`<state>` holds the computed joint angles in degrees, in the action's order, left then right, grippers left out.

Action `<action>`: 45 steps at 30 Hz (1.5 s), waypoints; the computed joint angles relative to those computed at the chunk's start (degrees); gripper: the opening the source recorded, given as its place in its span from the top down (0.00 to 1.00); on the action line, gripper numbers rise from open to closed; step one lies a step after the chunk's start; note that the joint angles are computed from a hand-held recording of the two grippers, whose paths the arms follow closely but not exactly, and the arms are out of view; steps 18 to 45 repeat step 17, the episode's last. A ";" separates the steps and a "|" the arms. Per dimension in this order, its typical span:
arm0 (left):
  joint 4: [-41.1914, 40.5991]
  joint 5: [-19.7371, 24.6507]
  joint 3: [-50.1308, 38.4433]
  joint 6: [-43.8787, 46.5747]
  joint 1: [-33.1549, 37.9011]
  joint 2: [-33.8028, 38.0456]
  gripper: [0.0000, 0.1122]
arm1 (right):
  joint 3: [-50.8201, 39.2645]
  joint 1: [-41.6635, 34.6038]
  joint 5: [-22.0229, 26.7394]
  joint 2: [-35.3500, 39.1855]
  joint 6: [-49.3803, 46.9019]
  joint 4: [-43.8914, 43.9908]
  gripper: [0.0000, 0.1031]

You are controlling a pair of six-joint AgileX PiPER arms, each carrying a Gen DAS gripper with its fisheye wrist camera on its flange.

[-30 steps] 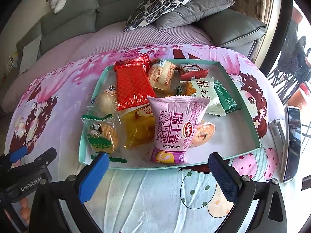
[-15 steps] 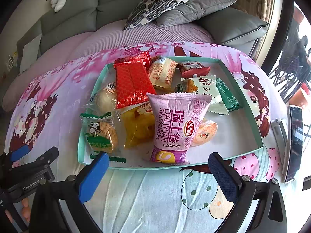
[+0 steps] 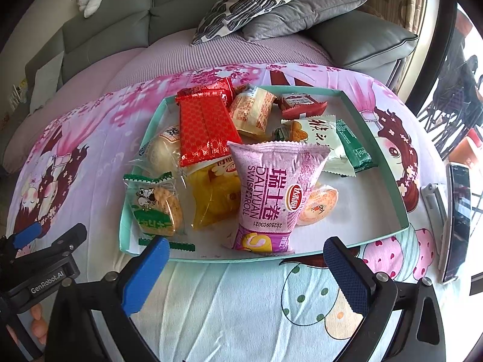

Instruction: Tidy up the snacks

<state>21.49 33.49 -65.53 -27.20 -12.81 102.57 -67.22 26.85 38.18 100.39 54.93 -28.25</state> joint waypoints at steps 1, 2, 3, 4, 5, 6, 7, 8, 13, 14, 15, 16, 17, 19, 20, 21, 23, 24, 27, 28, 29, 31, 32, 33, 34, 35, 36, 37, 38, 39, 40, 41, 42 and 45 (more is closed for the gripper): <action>0.04 -0.01 -0.01 0.00 0.01 0.02 0.13 | -0.01 0.03 0.01 0.02 -0.03 0.02 0.00; -0.06 0.02 -0.01 0.13 0.07 0.01 0.13 | 0.03 0.03 -0.07 0.07 -0.01 0.00 0.00; -0.16 -0.03 0.01 0.25 0.11 0.00 0.13 | 0.01 0.05 -0.05 0.10 0.04 -0.01 0.00; -0.16 -0.03 0.01 0.25 0.11 0.00 0.13 | 0.01 0.07 -0.03 0.09 0.02 0.01 0.00; -0.09 -0.09 0.04 0.30 0.11 -0.01 0.13 | -0.05 0.07 0.03 0.12 0.12 -0.05 0.00; 0.10 -0.10 0.06 0.12 0.10 -0.02 0.13 | -0.10 0.08 0.07 0.15 0.17 -0.07 0.00; 0.55 -0.18 0.14 -0.27 -0.03 -0.03 0.13 | -0.09 0.11 0.07 0.19 0.26 -0.11 0.00; 0.97 -0.20 0.19 -0.60 -0.16 -0.03 0.13 | -0.06 0.14 0.07 0.20 0.35 -0.13 0.00; 1.86 -2.14 1.60 -1.31 -0.51 -1.20 0.13 | 0.03 0.08 0.14 0.23 0.23 -0.03 0.00; 1.74 -2.30 1.66 -1.15 -0.51 -1.35 0.13 | 0.03 0.08 0.14 0.23 0.23 -0.03 0.00; 1.45 -2.39 1.63 -0.99 -0.44 -1.36 0.13 | 0.08 0.02 0.08 0.23 0.09 0.05 0.00; 0.80 -2.41 1.51 -0.58 -0.21 -1.25 0.13 | 0.08 0.02 0.08 0.23 0.09 0.05 0.00; 0.07 -2.28 1.32 -0.16 0.04 -1.08 0.13 | 0.06 0.04 0.11 0.24 0.16 0.01 0.00; 0.07 -2.28 1.32 -0.16 0.04 -1.08 0.13 | 0.06 0.04 0.11 0.24 0.16 0.01 0.00; 0.07 -2.28 1.32 -0.16 0.04 -1.08 0.13 | 0.06 0.04 0.11 0.24 0.16 0.01 0.00; 0.07 -2.28 1.32 -0.16 0.04 -1.08 0.13 | 0.06 0.04 0.11 0.24 0.16 0.01 0.00; 0.07 -2.28 1.32 -0.16 0.04 -1.08 0.13 | 0.06 0.04 0.11 0.24 0.16 0.01 0.00; 0.07 -2.28 1.32 -0.16 0.04 -1.08 0.13 | 0.06 0.04 0.11 0.24 0.16 0.01 0.00; 0.07 -2.28 1.32 -0.16 0.04 -1.08 0.13 | 0.06 0.04 0.11 0.24 0.16 0.01 0.00; 0.07 -2.28 1.32 -0.16 0.04 -1.08 0.13 | 0.06 0.04 0.11 0.24 0.16 0.01 0.00; 0.07 -2.28 1.32 -0.16 0.04 -1.08 0.13 | 0.06 0.04 0.11 0.24 0.16 0.01 0.00; 0.07 -2.28 1.32 -0.16 0.04 -1.08 0.13 | 0.06 0.04 0.11 0.24 0.16 0.01 0.00; 0.07 -2.28 1.32 -0.16 0.04 -1.08 0.13 | 0.06 0.04 0.11 0.24 0.16 0.01 0.00; 0.07 -2.28 1.32 -0.16 0.04 -1.08 0.13 | 0.06 0.04 0.11 0.24 0.16 0.01 0.00; 0.07 -2.28 1.32 -0.16 0.04 -1.08 0.13 | 0.06 0.04 0.11 0.24 0.16 0.01 0.00; 0.07 -2.28 1.32 -0.16 0.04 -1.08 0.13 | 0.06 0.04 0.11 0.24 0.16 0.01 0.00; 0.07 -2.28 1.32 -0.16 0.04 -1.08 0.13 | 0.06 0.04 0.11 0.24 0.16 0.01 0.00; 0.07 -2.28 1.32 -0.16 0.04 -1.08 0.13 | 0.06 0.04 0.11 0.24 0.16 0.01 0.00; 0.07 -2.28 1.32 -0.16 0.04 -1.08 0.13 | 0.06 0.04 0.11 0.24 0.16 0.01 0.00; 0.07 -2.28 1.32 -0.16 0.04 -1.08 0.13 | 0.06 0.04 0.11 0.24 0.16 0.01 0.00; 0.07 -2.28 1.32 -0.16 0.04 -1.08 0.13 | 0.06 0.04 0.11 0.24 0.16 0.01 0.00; 0.07 -2.28 1.32 -0.16 0.04 -1.08 0.13 | 0.06 0.04 0.11 0.24 0.16 0.01 0.00; 0.07 -2.28 1.32 -0.16 0.04 -1.08 0.13 | 0.06 0.04 0.11 0.24 0.16 0.01 0.00; 0.07 -2.28 1.32 -0.16 0.04 -1.08 0.13 | 0.06 0.04 0.11 0.24 0.16 0.01 0.00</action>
